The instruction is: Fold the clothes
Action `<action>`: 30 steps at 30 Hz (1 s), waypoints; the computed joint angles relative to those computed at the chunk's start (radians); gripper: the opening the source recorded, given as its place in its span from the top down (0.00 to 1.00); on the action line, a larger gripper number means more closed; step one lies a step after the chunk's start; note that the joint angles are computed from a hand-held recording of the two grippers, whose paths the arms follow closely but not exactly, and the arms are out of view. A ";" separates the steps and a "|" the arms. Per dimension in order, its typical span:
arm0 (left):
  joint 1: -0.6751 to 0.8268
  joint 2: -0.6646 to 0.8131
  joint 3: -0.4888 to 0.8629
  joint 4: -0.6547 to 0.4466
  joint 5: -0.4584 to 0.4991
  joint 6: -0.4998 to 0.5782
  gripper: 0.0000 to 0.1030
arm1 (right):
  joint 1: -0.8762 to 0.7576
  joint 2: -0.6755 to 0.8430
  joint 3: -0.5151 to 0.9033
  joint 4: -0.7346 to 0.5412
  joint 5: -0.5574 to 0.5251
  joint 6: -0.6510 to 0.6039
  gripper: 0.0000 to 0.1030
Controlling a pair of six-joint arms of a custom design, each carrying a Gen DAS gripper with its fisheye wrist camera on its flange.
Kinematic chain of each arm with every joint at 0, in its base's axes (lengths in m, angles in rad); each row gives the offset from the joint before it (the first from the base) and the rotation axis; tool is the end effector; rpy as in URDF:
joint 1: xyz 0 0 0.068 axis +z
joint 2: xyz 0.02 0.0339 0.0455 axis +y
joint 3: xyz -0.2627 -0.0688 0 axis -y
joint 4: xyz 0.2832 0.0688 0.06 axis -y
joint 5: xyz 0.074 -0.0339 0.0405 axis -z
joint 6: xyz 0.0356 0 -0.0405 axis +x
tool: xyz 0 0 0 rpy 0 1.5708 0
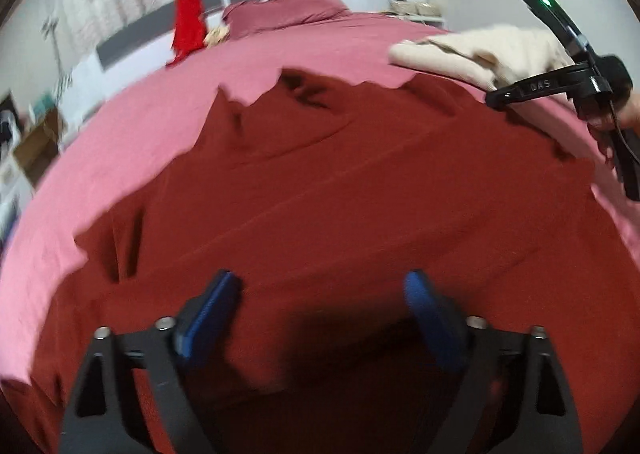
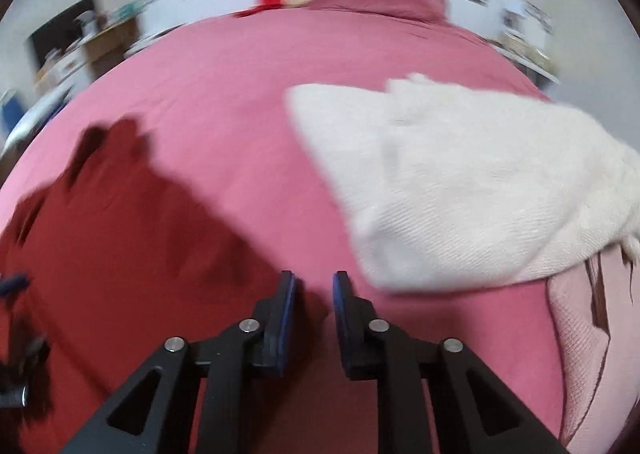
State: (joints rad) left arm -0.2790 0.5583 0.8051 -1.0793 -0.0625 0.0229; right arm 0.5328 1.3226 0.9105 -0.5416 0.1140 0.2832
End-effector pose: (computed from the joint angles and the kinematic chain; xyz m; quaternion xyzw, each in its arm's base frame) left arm 0.1264 -0.0339 0.2990 0.1290 0.9233 -0.0172 0.3614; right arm 0.2624 0.1501 0.2205 -0.1012 0.9460 0.0705 0.2998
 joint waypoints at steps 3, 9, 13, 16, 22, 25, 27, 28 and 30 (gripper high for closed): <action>0.070 -0.011 -0.013 0.003 0.083 0.016 0.07 | -0.035 -0.172 -0.079 -0.002 -0.083 0.069 0.81; 0.052 -0.030 0.008 -0.049 0.053 0.021 0.06 | 0.207 -0.490 -0.200 -0.247 -0.040 0.127 0.79; 0.173 -0.026 0.062 -0.137 0.098 0.152 0.06 | 0.459 -0.501 -0.283 -0.437 0.111 0.292 0.78; 0.313 -0.065 0.088 -0.180 0.133 0.278 0.06 | 0.520 -0.630 -0.281 -0.504 0.142 0.437 0.78; 0.655 -0.044 0.079 -0.174 0.221 0.483 0.06 | 0.467 -0.534 -0.163 -0.322 0.153 0.339 0.78; 0.873 0.000 0.090 -0.206 0.353 0.629 0.06 | 0.448 -0.384 -0.145 -0.302 0.147 0.264 0.78; 0.969 0.002 0.099 -0.218 0.383 0.738 0.06 | 0.429 -0.313 -0.144 -0.322 0.168 0.236 0.79; 1.057 0.019 0.113 -0.242 0.435 0.828 0.06 | 0.427 -0.333 -0.142 -0.344 0.183 0.257 0.79; 1.233 0.067 0.141 -0.280 0.504 0.994 0.06 | 0.459 -0.314 -0.087 -0.435 0.248 0.328 0.69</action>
